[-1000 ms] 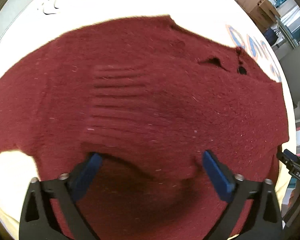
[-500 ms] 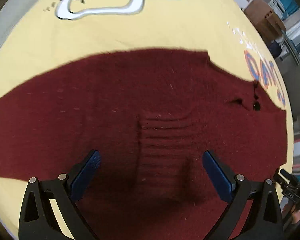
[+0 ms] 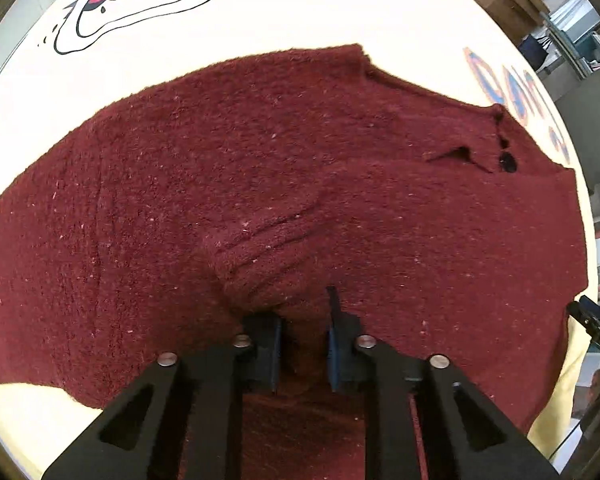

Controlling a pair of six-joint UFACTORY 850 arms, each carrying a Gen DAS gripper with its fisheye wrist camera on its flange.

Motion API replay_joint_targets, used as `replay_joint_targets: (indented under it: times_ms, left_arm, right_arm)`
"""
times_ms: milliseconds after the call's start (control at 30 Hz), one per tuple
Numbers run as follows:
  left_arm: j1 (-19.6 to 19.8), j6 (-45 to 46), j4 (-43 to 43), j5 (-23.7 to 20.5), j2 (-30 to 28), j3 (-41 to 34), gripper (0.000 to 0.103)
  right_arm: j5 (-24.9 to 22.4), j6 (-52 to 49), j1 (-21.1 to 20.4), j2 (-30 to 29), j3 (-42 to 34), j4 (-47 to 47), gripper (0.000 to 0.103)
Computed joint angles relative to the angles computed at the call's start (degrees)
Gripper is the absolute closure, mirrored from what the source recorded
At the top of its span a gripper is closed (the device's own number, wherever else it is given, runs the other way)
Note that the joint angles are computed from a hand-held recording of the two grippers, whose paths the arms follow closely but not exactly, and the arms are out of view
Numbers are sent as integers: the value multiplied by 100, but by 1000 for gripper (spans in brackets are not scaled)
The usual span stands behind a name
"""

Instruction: Fold small clothes

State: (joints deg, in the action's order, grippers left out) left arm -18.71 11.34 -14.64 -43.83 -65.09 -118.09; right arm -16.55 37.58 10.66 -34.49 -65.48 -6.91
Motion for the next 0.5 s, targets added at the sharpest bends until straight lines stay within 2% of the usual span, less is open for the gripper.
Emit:
replay_joint_targets:
  times_ms: [100,200,300,400,500]
  left_arm:
    - [60,254,-290,150,188,217,93]
    - [409,867,-736,412,902,1026,93]
    - [445,887,-613,801,1189,1298,93]
    - [437,799,-455,924,1225,1336,93]
    - [375,625,-272,932,1077,1284,93]
  right_arm:
    - [73,-339,-61,3,15,384,18]
    - [205,-936,-136,41,21,964,18]
    - [247,-1409,-199,13,-158,1459,18]
    - [190,-2088,-283,-199,-539,2110,18]
    - [-141,-3007,-382,-701,-1205,3116,18]
